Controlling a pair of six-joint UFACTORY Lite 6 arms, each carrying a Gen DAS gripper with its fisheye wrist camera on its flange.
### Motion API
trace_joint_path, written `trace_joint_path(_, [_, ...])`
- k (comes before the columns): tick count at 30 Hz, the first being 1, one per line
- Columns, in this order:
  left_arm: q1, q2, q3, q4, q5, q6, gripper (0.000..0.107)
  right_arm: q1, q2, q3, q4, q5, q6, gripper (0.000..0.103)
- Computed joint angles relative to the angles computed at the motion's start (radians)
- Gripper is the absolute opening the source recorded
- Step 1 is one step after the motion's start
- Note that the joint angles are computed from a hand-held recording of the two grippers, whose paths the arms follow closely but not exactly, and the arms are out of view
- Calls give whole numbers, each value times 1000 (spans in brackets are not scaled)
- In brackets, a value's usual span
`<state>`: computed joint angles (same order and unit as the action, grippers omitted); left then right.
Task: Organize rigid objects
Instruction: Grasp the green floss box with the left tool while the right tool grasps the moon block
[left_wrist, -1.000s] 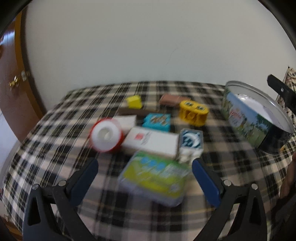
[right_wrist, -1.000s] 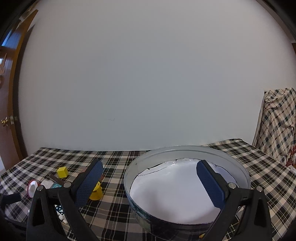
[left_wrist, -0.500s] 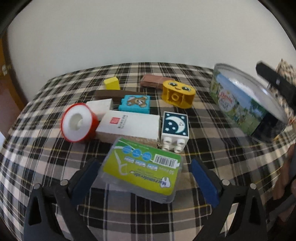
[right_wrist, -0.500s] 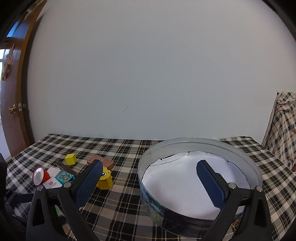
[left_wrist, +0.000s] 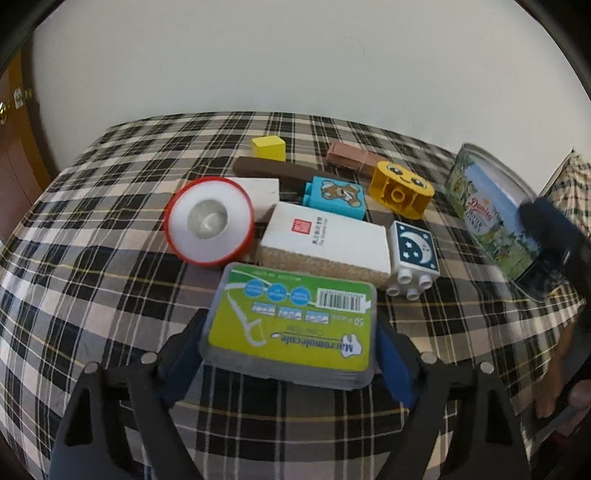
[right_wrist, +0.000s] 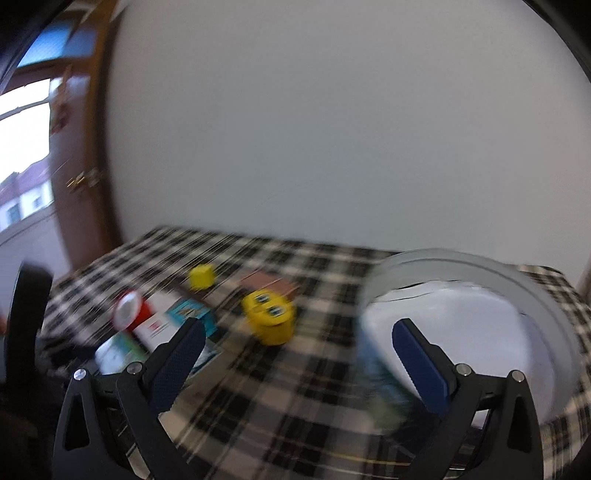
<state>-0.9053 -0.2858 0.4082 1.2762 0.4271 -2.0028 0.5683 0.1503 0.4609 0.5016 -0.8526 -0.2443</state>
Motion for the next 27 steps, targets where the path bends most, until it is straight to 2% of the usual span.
trace_joint_path(3, [-19, -82, -54, 6, 19, -13, 84, -16, 69, 78, -124, 120, 2, 102])
trace_joint_path(6, [-13, -178, -95, -49, 47, 55, 84, -26, 165, 189, -198, 241, -14, 102])
trace_joint_path(9, [22, -269, -124, -117, 68, 144, 84, -27, 265, 318, -211, 339, -61, 96])
trace_joint_path(12, [80, -348, -153, -185, 76, 244, 84, -45, 354, 443, -299, 463, -15, 87])
trace_joint_path(14, [108, -387, -171, -217, 77, 285, 84, -52, 423, 541, -340, 575, 0, 70])
trace_joint_path(15, [128, -395, -175, -226, 72, 299, 84, -48, 443, 566, -341, 600, -4, 69])
trace_joint_path(17, [147, -397, -179, -225, 63, 300, 84, -48, 427, 544, -376, 579, 25, 53])
trace_joint_path(20, [115, -363, -160, -170, 80, 214, 84, -44, 412, 516, -342, 549, 2, 53])
trace_joint_path(27, [-44, -216, -29, -34, 190, 14, 84, -136, 156, 248, -579, 328, 255, 53])
